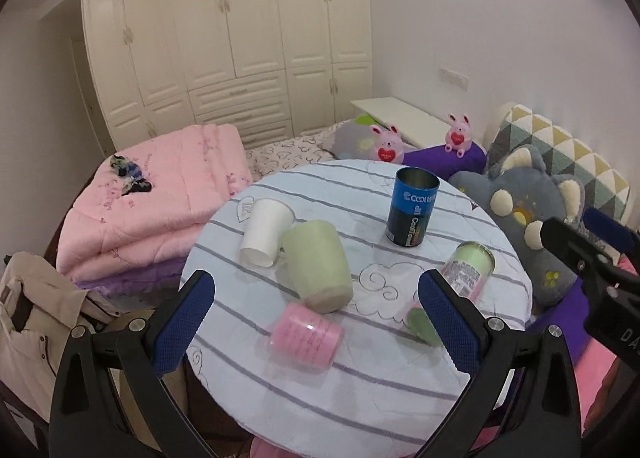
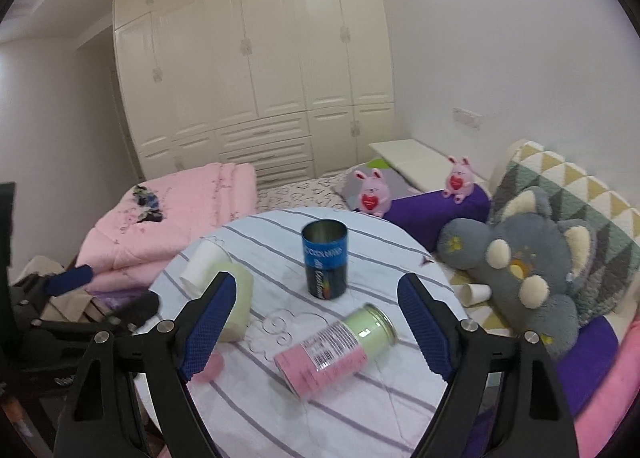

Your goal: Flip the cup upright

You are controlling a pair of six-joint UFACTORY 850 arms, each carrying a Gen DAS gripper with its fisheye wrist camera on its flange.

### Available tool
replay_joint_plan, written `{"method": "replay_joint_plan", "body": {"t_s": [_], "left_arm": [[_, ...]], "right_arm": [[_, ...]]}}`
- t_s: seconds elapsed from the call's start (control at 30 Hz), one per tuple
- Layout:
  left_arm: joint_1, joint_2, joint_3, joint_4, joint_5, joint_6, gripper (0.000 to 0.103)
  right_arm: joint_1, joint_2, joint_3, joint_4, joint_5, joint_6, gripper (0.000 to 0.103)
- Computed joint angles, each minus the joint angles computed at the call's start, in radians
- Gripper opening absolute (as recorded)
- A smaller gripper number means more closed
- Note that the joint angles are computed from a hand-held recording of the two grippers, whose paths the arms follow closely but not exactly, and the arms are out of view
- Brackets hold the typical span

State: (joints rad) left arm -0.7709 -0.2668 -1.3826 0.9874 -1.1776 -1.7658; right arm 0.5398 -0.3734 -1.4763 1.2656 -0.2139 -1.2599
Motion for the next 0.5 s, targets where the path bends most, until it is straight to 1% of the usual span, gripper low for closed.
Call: {"method": "replay_joint_plan", "body": {"t_s": [0.07,0.13,0.27,0.5], "left_arm": [[-0.012,0.005,0.01,0.003,0.003,-0.012,0.103],[-0.018,0.011,0.02,-0.002,0.015,-0.01,0.103],[-0.029,0.01,0.023,0.008,0.021,-0.005,0.103],[-0.037,0.033,0.044,0.03,0.055,-0.026,0.103]], "right_arm": [[0.002,0.022,0.037,0.035,0.024,-0.024,0.084],[0.003,0.038,0.063,0.036,0.042,-0.02,0.084],[-0.003,0.055,0.09,0.021,0.027,0.014,0.084],[0.006,0.084,0.123,-0.004,0.05,0.034,0.084]]}}
